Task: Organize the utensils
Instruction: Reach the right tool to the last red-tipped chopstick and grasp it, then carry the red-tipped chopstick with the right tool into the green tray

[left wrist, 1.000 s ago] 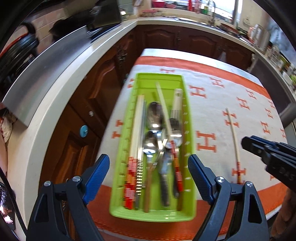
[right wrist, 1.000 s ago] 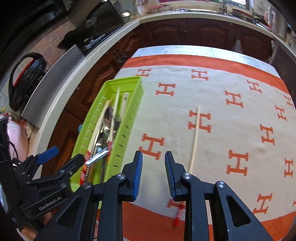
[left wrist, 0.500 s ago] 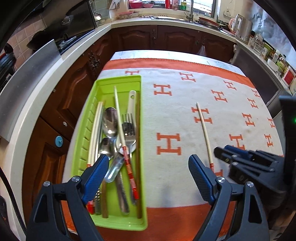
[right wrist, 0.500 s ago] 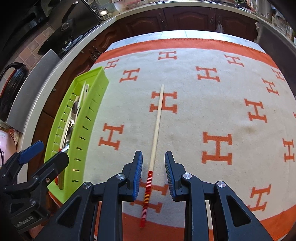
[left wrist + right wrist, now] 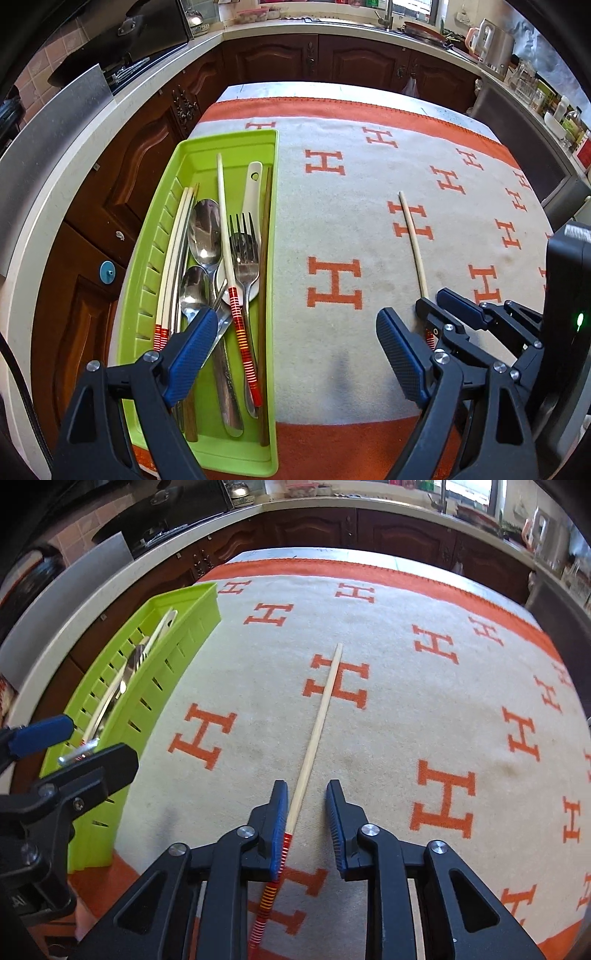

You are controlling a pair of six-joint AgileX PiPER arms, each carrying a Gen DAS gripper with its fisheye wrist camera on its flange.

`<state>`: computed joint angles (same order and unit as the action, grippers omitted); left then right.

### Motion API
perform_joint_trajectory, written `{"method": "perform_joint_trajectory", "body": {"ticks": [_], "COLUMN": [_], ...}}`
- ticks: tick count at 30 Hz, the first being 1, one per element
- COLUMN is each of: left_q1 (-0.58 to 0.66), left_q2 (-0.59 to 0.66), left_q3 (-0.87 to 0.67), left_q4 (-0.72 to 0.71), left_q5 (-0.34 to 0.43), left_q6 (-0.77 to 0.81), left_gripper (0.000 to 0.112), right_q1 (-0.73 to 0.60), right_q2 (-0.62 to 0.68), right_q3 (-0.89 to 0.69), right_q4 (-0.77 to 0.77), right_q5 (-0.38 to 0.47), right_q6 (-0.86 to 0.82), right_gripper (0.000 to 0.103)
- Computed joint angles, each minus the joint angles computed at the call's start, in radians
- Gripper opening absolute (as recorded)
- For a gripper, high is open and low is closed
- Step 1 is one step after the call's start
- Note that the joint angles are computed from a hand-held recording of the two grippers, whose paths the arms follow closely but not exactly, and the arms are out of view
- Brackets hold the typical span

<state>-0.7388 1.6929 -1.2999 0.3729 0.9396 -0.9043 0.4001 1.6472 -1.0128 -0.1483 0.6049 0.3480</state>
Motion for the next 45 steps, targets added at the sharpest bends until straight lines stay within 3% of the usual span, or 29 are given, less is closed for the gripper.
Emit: {"method": "perform_joint_trajectory", "body": {"ticks": [3, 6, 15, 27, 35, 45], "left_q1": [-0.001, -0.003, -0.006, 0.034, 0.078, 0.207], "left_q2": [0.005, 0.005, -0.017, -0.128, -0.230, -0.322], "left_q3": [-0.002, 0.000, 0.023, 0.132, 0.213, 0.259], "left_q4": [-0.001, 0.001, 0.012, 0.023, 0.084, 0.135], "left_q5": [0.000, 0.002, 0.005, -0.034, -0.024, 0.019], "left_q6": [0.005, 0.004, -0.019, -0.057, -0.106, -0.087], "left_gripper": [0.086, 0.086, 0.086, 0.086, 0.086, 0.089], "right_q1": [0.023, -0.003, -0.113, -0.132, -0.054, 0.086], "right_q2": [-0.005, -0.010, -0.026, -0.098, -0.084, 0.080], "right_q3": [0.014, 0.024, 0.026, -0.029, -0.212, -0.545], "right_q4": [-0.078, -0.037, 0.224, 0.295, 0.365, 0.391], "right_q5": [-0.009, -0.027, -0.022, 0.075, 0.213, 0.369], "right_q6": [0.074, 0.057, -0.134, -0.125, -0.129, -0.025], "right_gripper": [0.012, 0.007, 0.005, 0.005, 0.005, 0.006]}}
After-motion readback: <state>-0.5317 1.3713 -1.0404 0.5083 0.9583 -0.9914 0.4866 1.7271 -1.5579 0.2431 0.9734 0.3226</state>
